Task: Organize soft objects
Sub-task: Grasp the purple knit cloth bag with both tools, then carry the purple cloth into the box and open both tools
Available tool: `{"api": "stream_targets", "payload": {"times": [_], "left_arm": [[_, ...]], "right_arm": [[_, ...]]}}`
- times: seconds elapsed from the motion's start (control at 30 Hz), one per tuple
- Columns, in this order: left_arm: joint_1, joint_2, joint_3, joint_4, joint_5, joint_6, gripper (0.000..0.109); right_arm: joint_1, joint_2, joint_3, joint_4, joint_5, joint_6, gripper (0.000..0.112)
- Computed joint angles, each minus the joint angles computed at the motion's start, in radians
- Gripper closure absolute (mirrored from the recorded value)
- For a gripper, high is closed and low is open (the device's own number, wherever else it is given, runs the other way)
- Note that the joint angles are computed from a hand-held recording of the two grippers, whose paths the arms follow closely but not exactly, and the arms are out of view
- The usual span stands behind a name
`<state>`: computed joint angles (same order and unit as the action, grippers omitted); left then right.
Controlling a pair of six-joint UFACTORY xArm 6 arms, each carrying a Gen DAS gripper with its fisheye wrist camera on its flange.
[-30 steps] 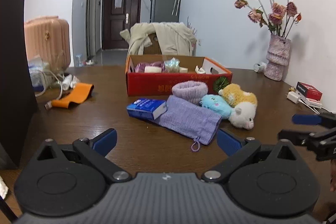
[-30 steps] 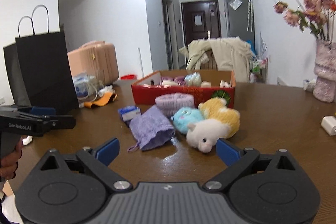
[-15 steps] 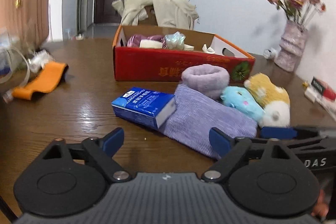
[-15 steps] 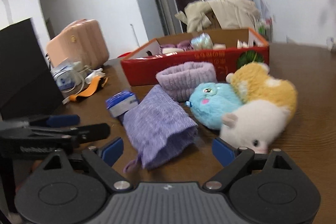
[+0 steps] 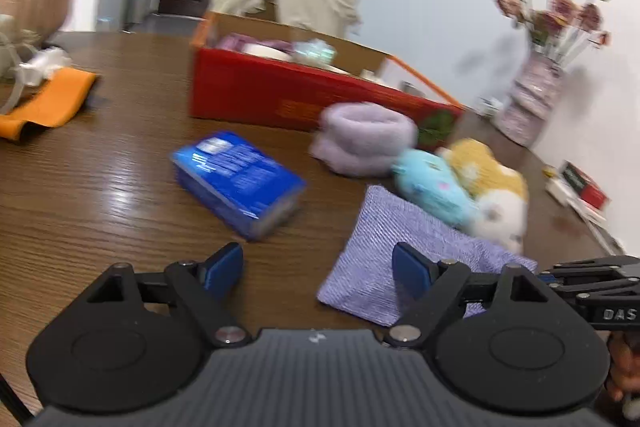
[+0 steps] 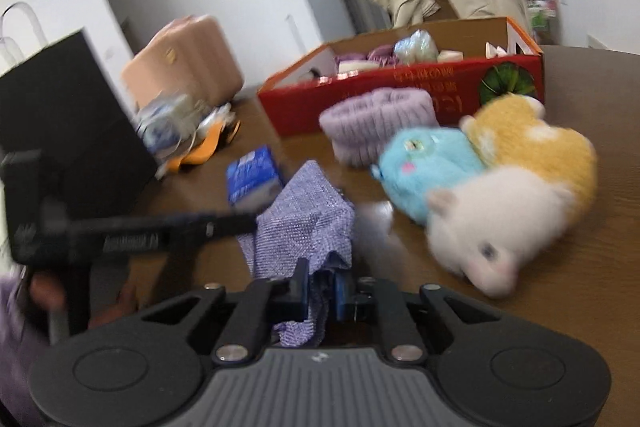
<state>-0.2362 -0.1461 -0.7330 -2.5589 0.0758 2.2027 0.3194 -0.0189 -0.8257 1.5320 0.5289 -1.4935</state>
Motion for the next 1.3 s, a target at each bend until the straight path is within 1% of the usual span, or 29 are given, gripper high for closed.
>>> {"api": "stream_targets", "payload": {"times": [0.03,0.07,0.1,0.2,0.27,0.3,0.33,0.37,0.4,0.43,0.47,0.53,0.6,0.63,0.67,0.73,0.83,0.87,0.9,0.93,0.97,1.0,1.07,1.1,1.17,1.2,1.23,1.27,1.3], "left_arm": [[-0.023,-0.006,0.015,0.083,0.015,-0.094,0.025],[-0.041,-0.01,0.025,0.128,0.029,-0.146,0.025],[-0.06,-0.01,0.027,0.146,0.036,-0.167,0.026],[-0.108,-0.01,0.038,0.219,0.07,-0.243,0.027],[-0.126,-0.003,0.037,0.205,0.083,-0.216,0.035],[-0.133,0.001,0.033,0.184,0.081,-0.198,0.044],[-0.135,0.001,0.035,0.182,0.085,-0.202,0.057],[-0.135,-0.002,0.043,0.206,0.099,-0.233,0.065],[-0.133,-0.013,0.056,0.227,0.116,-0.266,0.076],[-0.135,-0.023,0.065,0.22,0.125,-0.27,0.081],[-0.138,-0.024,0.062,0.191,0.117,-0.245,0.083],[-0.15,-0.044,0.068,0.128,0.098,-0.185,0.092],[-0.158,-0.072,0.082,0.067,0.096,-0.133,0.095],[-0.163,-0.084,0.083,0.013,0.084,-0.082,0.095],[-0.171,-0.093,0.082,-0.008,0.068,-0.062,0.095],[-0.177,-0.123,0.092,-0.01,0.064,-0.064,0.096],[-0.178,-0.165,0.095,-0.015,0.055,-0.039,0.097],[-0.176,-0.175,0.086,0.015,0.049,-0.058,0.097],[-0.176,-0.177,0.076,0.084,0.046,-0.119,0.097],[-0.171,-0.168,0.052,0.188,0.043,-0.214,0.096],[-0.176,-0.152,0.022,0.293,0.021,-0.317,0.096],[-0.168,-0.119,-0.024,0.398,0.012,-0.416,0.096],[-0.142,-0.053,-0.104,0.607,0.026,-0.626,0.097],[-0.108,0.006,-0.168,0.712,0.065,-0.73,0.096],[-0.046,0.133,-0.296,0.917,0.126,-0.94,0.096],[-0.02,0.192,-0.357,1.021,0.157,-1.044,0.096],[0.002,0.269,-0.437,1.126,0.166,-1.149,0.096],[0.023,0.349,-0.52,1.231,0.175,-1.254,0.096],[0.052,0.421,-0.594,1.335,0.206,-1.358,0.096]], "right_arm": [[-0.029,-0.02,0.021,-0.054,0.019,0.031,0.101],[-0.058,-0.03,0.031,-0.106,0.05,0.059,0.101],[-0.087,-0.039,0.042,-0.136,0.077,0.066,0.101],[-0.121,-0.052,0.055,-0.171,0.094,0.07,0.1],[-0.125,-0.053,0.057,-0.157,0.085,0.059,0.1],[-0.127,-0.051,0.056,-0.148,0.088,0.046,0.1],[-0.127,-0.048,0.055,-0.135,0.086,0.036,0.1],[-0.124,-0.043,0.054,-0.123,0.077,0.031,0.1],[-0.115,-0.043,0.059,-0.105,0.056,0.017,0.099],[-0.11,-0.042,0.063,-0.08,0.038,-0.006,0.099],[-0.106,-0.04,0.064,-0.058,0.024,-0.021,0.099],[-0.1,-0.04,0.063,-0.034,0.006,-0.024,0.098],[-0.085,-0.048,0.07,0.012,-0.028,-0.047,0.098],[-0.082,-0.059,0.078,0.029,-0.037,-0.053,0.098],[-0.083,-0.068,0.085,0.05,-0.036,-0.065,0.098],[-0.088,-0.09,0.1,0.072,-0.027,-0.076,0.098],[-0.092,-0.13,0.121,0.069,-0.02,-0.097,0.099],[-0.1,-0.146,0.124,0.059,-0.003,-0.098,0.099],[-0.105,-0.16,0.121,0.054,0.007,-0.101,0.099],[-0.108,-0.169,0.111,0.052,0.011,-0.105,0.099],[-0.112,-0.169,0.092,0.039,0.018,-0.099,0.099],[-0.114,-0.16,0.063,0.023,0.023,-0.093,0.099],[-0.111,-0.112,-0.034,-0.004,0.014,-0.073,0.099],[-0.109,-0.068,-0.104,-0.041,0.013,-0.041,0.099],[-0.093,0.034,-0.257,-0.146,-0.018,0.055,0.099],[-0.096,0.103,-0.355,-0.241,0.004,0.126,0.099],[-0.09,0.177,-0.46,-0.346,0.0,0.231,0.099],[-0.079,0.257,-0.564,-0.442,-0.027,0.335,0.099],[-0.077,0.334,-0.669,-0.547,-0.012,0.44,0.099]]}}
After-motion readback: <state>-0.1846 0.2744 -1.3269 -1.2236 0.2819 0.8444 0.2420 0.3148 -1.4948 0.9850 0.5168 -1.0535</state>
